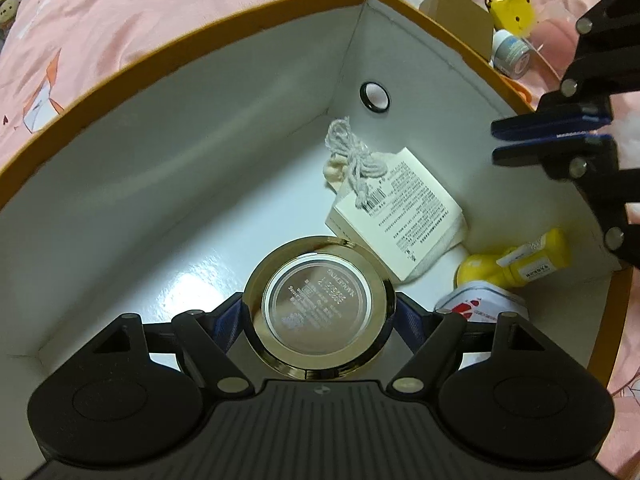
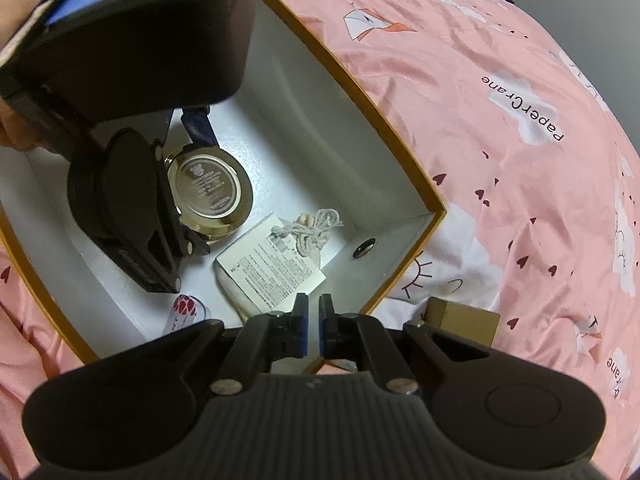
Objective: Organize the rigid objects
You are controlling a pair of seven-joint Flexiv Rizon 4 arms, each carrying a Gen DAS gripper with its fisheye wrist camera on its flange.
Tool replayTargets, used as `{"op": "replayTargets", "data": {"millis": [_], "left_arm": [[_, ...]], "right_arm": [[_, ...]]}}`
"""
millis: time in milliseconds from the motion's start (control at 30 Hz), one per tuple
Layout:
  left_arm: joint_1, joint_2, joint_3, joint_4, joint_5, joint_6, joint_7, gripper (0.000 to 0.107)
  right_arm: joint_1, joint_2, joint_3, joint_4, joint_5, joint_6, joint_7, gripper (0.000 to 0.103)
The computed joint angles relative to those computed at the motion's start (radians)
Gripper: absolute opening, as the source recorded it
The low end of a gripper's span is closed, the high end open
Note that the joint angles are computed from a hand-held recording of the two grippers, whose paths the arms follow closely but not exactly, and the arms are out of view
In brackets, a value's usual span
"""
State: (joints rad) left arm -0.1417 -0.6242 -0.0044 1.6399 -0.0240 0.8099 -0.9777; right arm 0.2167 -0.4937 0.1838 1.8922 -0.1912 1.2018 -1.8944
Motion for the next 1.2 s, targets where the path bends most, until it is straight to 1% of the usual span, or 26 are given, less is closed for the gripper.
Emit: {"op": "replayTargets", "data": {"millis": [133,200,333,467,533,633,800,867,900,933,1000,1033,1200], "left_arm": [[0.013,0.007,-0.01,0.01,-0.017,-0.007,0.017,0.092],[0.016,0.018,-0.015,0.02,-0.028,0.003,0.022,0.092],[0.013,0.051,-0.018,0.047,-0.032,0.048,0.028,0.092],[0.021,0.089,-0.038,0.086,-0.06,0.093,0.058,0.091],[0.027,0.112,-0.051,0.11,-0.081,0.114,0.083,0.09],[0.049,0.149,-0.088,0.166,-0.137,0.172,0.158,0.089],[0.081,0.194,-0.168,0.255,-0.272,0.285,0.337,0.083],[0.091,0.205,-0.201,0.283,-0.334,0.321,0.412,0.081],[0.094,0.209,-0.217,0.294,-0.364,0.336,0.447,0.08],[0.096,0.21,-0.231,0.303,-0.394,0.348,0.48,0.08],[0.098,0.209,-0.259,0.315,-0.452,0.363,0.543,0.08],[0.093,0.21,-0.262,0.315,-0.469,0.359,0.56,0.08],[0.055,0.171,-0.263,0.284,-0.499,0.34,0.616,0.076]], "right_arm": [[-0.009,0.009,0.006,0.012,0.014,0.017,0.001,0.001],[-0.012,0.011,0.01,0.014,0.021,0.019,0.001,0.004],[-0.01,0.019,0.008,0.023,0.022,0.025,0.004,0.006],[-0.009,0.034,0.006,0.042,0.021,0.038,0.012,0.007],[-0.009,0.044,0.005,0.054,0.022,0.051,0.018,0.011],[-0.011,0.064,0.001,0.078,0.024,0.08,0.032,0.016],[-0.033,0.1,0.003,0.12,0.051,0.131,0.067,0.017],[-0.038,0.115,-0.009,0.145,0.061,0.167,0.101,0.021],[-0.045,0.123,-0.011,0.158,0.07,0.185,0.118,0.025],[-0.057,0.131,-0.01,0.171,0.085,0.205,0.135,0.026],[-0.086,0.141,-0.002,0.192,0.122,0.237,0.168,0.027],[-0.099,0.146,-0.002,0.205,0.143,0.254,0.194,0.027],[-0.153,0.144,-0.01,0.277,0.243,0.356,0.364,0.027]]}}
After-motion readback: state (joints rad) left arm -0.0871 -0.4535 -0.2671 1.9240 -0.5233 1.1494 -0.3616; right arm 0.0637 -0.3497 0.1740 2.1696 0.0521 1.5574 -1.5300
